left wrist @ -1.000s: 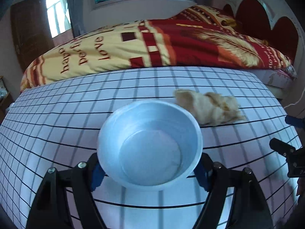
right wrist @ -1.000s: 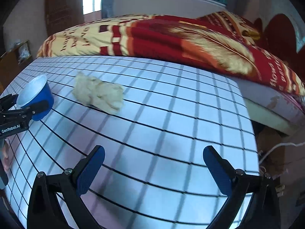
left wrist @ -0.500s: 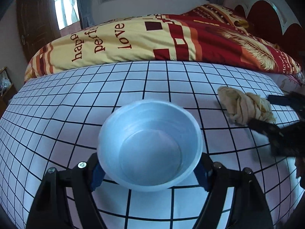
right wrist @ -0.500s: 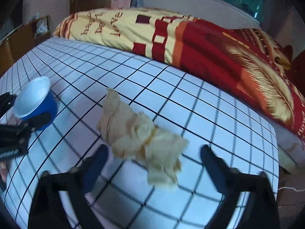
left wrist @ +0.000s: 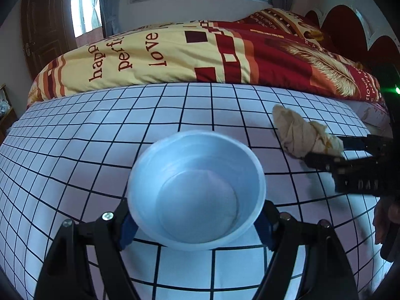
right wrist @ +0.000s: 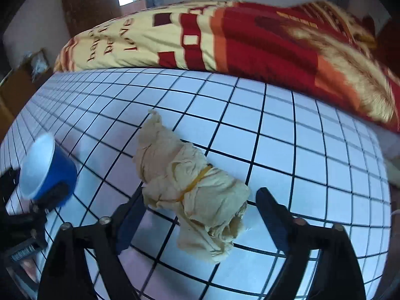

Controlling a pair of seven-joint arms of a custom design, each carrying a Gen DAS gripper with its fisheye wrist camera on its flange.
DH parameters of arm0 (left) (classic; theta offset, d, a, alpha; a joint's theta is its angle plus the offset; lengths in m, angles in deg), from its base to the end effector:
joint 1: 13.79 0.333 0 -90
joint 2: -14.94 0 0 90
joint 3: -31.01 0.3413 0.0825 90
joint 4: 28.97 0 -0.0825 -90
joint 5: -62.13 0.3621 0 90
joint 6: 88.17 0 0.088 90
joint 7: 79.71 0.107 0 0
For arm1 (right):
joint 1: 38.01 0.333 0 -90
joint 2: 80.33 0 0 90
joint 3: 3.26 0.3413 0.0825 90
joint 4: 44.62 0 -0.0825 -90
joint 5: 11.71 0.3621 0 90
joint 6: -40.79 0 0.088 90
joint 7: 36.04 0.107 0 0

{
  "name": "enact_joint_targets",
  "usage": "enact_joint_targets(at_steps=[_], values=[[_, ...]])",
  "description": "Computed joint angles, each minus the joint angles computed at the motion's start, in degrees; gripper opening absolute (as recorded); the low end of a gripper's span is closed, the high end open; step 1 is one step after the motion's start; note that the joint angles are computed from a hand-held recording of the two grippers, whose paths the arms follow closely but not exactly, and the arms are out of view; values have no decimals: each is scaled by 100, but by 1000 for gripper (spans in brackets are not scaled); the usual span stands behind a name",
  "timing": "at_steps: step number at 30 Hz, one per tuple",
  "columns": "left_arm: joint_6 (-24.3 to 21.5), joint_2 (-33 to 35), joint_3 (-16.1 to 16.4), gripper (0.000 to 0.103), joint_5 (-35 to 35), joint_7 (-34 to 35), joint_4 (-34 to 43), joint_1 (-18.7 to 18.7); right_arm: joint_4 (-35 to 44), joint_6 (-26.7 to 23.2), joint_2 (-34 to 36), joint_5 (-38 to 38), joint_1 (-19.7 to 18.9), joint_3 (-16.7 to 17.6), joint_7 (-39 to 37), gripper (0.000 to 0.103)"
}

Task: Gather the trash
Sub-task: 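Grasp the beige cloth with the right gripper and lift it, then carry the blue cup and beige cloth over the black bucket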

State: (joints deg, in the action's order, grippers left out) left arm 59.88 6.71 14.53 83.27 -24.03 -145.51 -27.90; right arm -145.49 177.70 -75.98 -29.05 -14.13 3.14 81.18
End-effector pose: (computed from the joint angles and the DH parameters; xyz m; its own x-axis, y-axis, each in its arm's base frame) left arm 0.4563 -0.2890 0.6164 -0.1934 -0.9811 0.0069 -0.7177 0.1367 -0.6828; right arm 0.5296 0.3033 0.6074 0.2054 -0.9784 0.0219 -0.8025 -0.1812 -0.5685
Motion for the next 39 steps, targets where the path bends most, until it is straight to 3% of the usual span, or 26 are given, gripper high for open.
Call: enact_joint_targets(at_steps=[3, 4, 5, 6, 9, 23, 39], values=[[9, -48, 23, 78, -59, 71, -25, -3, 107, -239, 85, -448, 70, 14, -208, 88], [28, -70, 31, 78, -99, 101, -45, -7, 82, -191, 81, -457, 69, 14, -330, 83], [56, -82, 43, 78, -150, 138, -58, -9, 54, -110, 76, -362, 53, 18, -490, 57], [55, -79, 43, 78, -175, 156, -53, -3, 12, 15, 51, -56, 0, 18, -666, 45], [49, -52, 34, 78, -203, 164, -29, 11, 85, -107, 73, -149, 40, -5, -449, 38], [87, -279, -37, 78, -273, 129, -265, -26, -660, 126, -649, 389, -59, 116, 120, 36], [2, -1438, -317, 78, -504, 347, -822, -138, -2070, 479, -2377, 343, -255, 563, 487, 36]])
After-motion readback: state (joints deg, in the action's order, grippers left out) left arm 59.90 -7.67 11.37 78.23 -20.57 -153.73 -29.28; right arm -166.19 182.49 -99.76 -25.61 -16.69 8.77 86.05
